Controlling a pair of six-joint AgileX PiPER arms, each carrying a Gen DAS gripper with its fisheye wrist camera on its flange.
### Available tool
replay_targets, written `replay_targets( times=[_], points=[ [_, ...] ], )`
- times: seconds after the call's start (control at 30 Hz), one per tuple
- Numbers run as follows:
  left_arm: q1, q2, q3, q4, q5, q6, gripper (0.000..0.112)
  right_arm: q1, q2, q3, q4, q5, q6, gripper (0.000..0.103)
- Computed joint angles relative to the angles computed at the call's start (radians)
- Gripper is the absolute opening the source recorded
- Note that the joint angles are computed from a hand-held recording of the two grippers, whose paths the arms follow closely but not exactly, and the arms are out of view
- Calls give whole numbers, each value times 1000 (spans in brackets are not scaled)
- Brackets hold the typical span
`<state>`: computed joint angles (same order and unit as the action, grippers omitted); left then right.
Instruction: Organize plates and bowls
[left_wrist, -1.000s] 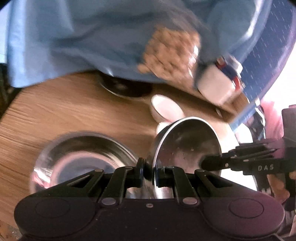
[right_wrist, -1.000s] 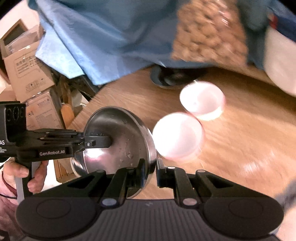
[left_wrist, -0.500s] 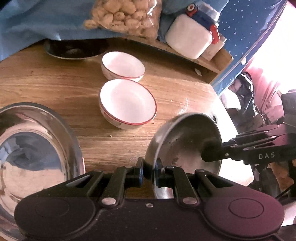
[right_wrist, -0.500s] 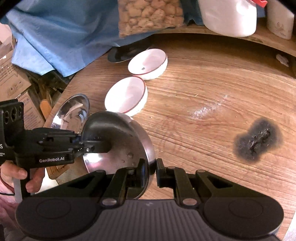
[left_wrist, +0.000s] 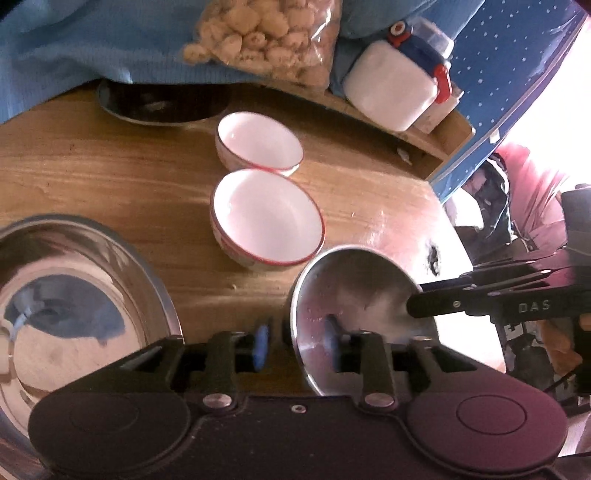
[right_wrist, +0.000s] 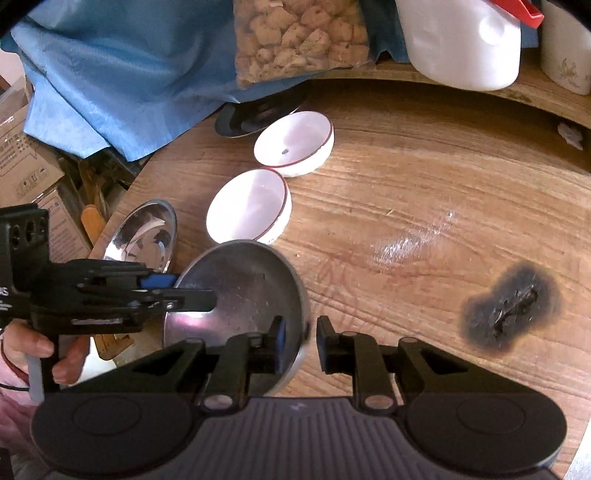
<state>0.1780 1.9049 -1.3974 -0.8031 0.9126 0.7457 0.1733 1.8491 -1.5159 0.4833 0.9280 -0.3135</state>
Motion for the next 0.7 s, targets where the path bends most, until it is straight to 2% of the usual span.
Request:
replay_targets(
  times=[0.03, 0.07, 0.13, 0.17, 0.23, 0.33, 0.4, 0.5, 0.6, 0.7],
  points=[
    [7, -6, 0, -7, 4, 3, 60, 8, -9, 5, -22, -23, 3, 23],
    [14, -14, 2, -15, 7, 11, 64, 13, -12, 2, -37, -35, 3, 23],
    [29, -33, 4, -29, 11, 37, 70, 21, -24, -1, -56, -74, -2, 36],
    [36, -41, 1, -30, 13, 44, 73, 24, -24, -11, -59, -87, -7, 40],
    [52, -53, -7, -46, 6, 52, 86, 31, -15, -34, -59, -118, -23, 52],
    [78, -62, -23, -59, -53, 36, 100, 39, 30, -99, -33, -155, -58, 64],
    [89, -44, -60, -30, -117, -23, 100, 44, 79, -165, -10, -165, -78, 70],
    [104, 44, -191, 59, -145, -178, 102, 71, 163, -270, -44, -208, -83, 74],
    [113, 152, -348, 198, -128, -373, 102, 77, 252, -397, -62, -187, -66, 80],
    [109, 262, -511, 332, -80, -522, 102, 69, 355, -555, -49, -116, -40, 88]
  ],
)
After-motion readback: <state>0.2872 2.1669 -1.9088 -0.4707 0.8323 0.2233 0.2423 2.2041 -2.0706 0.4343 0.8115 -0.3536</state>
